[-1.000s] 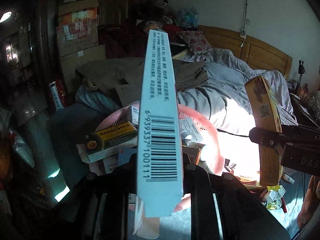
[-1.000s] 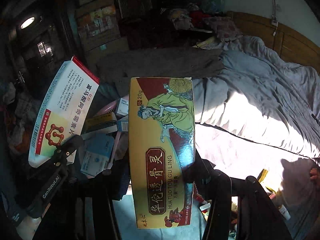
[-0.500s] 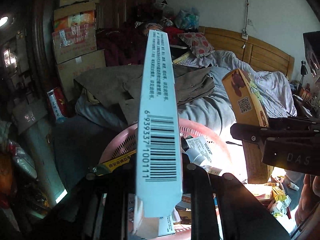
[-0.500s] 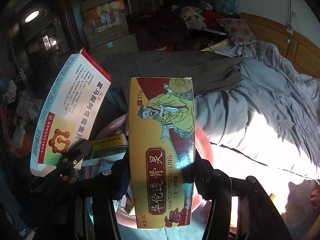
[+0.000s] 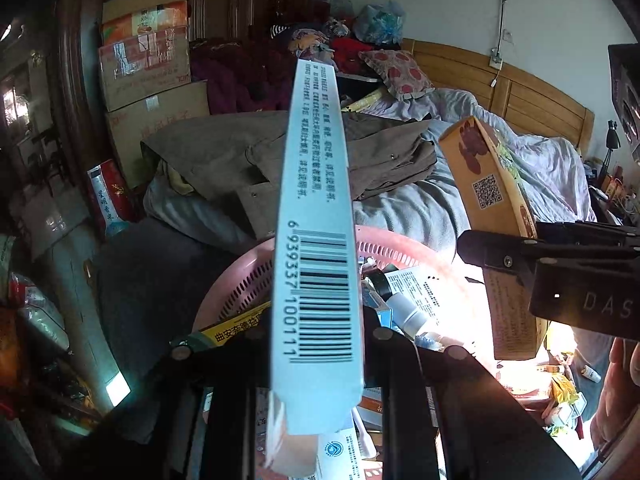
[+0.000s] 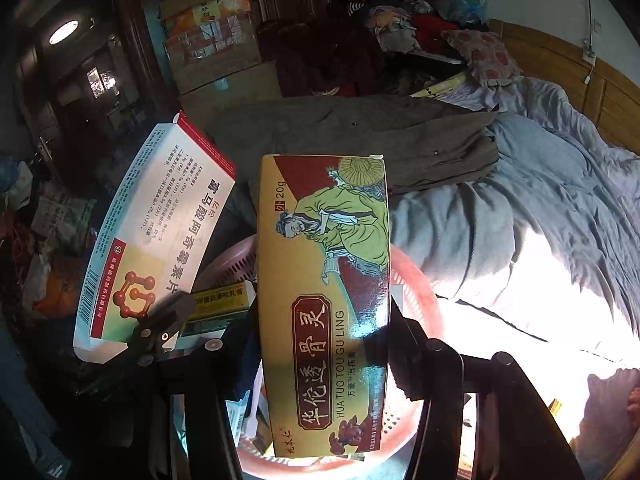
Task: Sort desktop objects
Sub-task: 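Carry both boxes over the pink basket and open both grippers, then move both tools back over the items on the bed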
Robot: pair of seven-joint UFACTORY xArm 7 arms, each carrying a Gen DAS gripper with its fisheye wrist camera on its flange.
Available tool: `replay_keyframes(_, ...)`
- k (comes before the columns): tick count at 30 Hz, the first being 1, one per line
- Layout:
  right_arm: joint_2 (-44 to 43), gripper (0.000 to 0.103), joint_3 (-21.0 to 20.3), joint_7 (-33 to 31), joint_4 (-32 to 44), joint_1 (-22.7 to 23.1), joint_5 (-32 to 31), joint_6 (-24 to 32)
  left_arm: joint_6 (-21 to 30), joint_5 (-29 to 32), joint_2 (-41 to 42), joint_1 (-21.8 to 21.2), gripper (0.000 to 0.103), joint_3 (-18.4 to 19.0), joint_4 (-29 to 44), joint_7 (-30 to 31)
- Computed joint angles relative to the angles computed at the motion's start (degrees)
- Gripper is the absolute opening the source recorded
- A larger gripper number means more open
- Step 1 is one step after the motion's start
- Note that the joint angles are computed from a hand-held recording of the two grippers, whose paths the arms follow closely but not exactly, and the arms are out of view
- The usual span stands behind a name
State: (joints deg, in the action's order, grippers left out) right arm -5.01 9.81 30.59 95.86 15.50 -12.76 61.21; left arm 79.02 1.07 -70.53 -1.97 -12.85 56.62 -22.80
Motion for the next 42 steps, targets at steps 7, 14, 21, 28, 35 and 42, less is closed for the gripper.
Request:
replay_keyframes(7, 1.3, 0.103, 0.0, 4.4, -1.3, 0.0, -8.6, -1.2, -5.3, 2.1, -1.0, -1.9, 0.103, 1.6, -4.6, 4.9)
replay_keyframes(14, -2.1, 0.103, -0.8, 5.6, -7.0, -1.7, -7.2, -6.0, -10.2, 1.5, -3.9, -0.7, 0.103, 3.0, -10.7, 4.4)
replay_keyframes(21, -6.1, 0.103, 2.5, 8.2, -4.9, -1.2, -7.5, 0.5, -10.7, 1.1, -2.2, -0.2, 0.103, 1.6, -8.8, 3.4)
replay_keyframes(28, -37.0, 0.103, 0.9, 20.8, -34.6, 7.7, -11.6, -6.1, -5.6, -4.0, -7.5, -4.2, 0.103, -3.7, -6.4, -0.3)
replay_keyframes(35, -75.3, 0.103, 17.8, 31.3, -55.6, 16.9, 4.7, 33.8, -3.8, -20.8, -7.4, -14.7, 0.103, -19.3, -6.6, -10.2)
replay_keyframes(42, -103.7, 0.103, 16.7, 29.1, -50.4, 4.7, 12.1, 68.1, -12.1, -30.1, 6.2, -18.2, 0.103, -35.8, -3.6, -19.6)
